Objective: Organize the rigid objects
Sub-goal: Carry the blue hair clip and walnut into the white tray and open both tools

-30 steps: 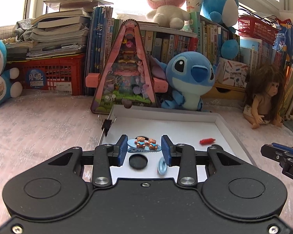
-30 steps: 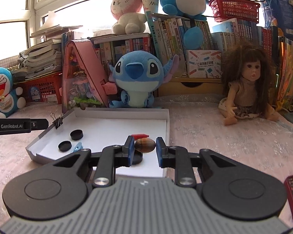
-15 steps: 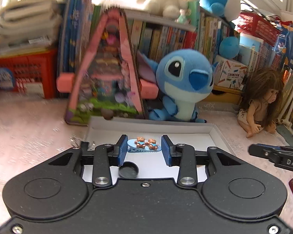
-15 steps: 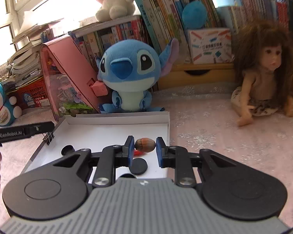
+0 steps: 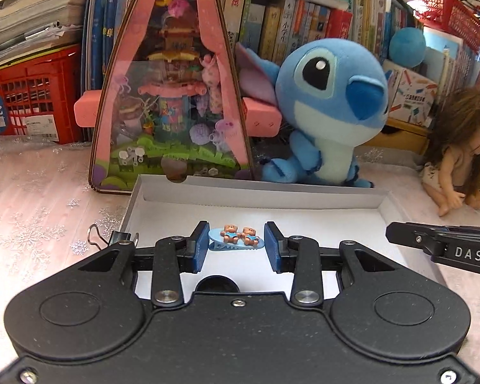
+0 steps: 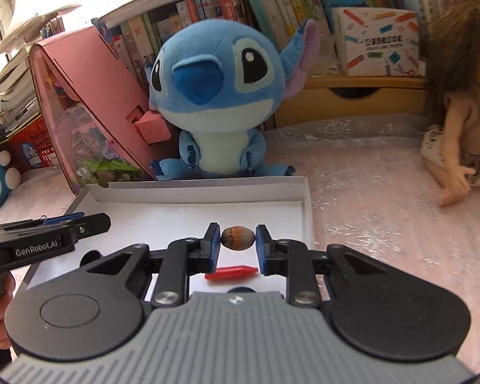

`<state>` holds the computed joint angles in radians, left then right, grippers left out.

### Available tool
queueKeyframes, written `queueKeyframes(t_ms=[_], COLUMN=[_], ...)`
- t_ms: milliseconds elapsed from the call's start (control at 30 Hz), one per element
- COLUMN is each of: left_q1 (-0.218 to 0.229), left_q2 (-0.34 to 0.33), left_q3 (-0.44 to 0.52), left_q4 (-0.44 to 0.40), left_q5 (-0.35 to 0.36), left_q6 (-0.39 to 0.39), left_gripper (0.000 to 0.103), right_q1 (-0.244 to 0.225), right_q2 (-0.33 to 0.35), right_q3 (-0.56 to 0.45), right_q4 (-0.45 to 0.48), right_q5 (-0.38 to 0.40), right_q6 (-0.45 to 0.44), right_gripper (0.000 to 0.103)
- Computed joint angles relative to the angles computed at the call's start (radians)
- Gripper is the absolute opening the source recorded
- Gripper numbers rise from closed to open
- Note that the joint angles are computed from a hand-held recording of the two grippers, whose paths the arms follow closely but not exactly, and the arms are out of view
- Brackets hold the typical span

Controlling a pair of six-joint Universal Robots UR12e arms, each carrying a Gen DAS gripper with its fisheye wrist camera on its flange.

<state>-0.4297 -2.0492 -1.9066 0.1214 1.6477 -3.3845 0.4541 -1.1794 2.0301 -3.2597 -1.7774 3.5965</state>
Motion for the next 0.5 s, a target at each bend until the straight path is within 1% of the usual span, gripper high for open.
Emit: queueKeyframes(t_ms=[100,200,300,500], left_q1=[-0.012,-0.011,-0.01,-0.012], left_q2=[-0.019,-0.026,-0.026,-0.024], left_q3=[0.004,0.008,0.012,0.02], left_q4=[0.018,0.007,-0.014,-0.061], left_q5=[0.042,0.039,0.038,0.043], left_q6=[0.028,0.015,-0.001,0.009], left_gripper=[0.035,0.035,0.035,0.035], right_q1=[0.01,0.013,0.015,0.017], right_q2=[0.029,0.048,0.055,0.054], right_q3=[-0.013,-0.019,-0.026,-0.042], right_q4=[-0.024,-0.039,-0.014,0.048], right_q5=[-0.037,-0.05,-0.06,-0.068], right_q6=[-0.014,-0.021,-0.013,-0.005], right_gripper=[0.028,0.028,0.028,0.028])
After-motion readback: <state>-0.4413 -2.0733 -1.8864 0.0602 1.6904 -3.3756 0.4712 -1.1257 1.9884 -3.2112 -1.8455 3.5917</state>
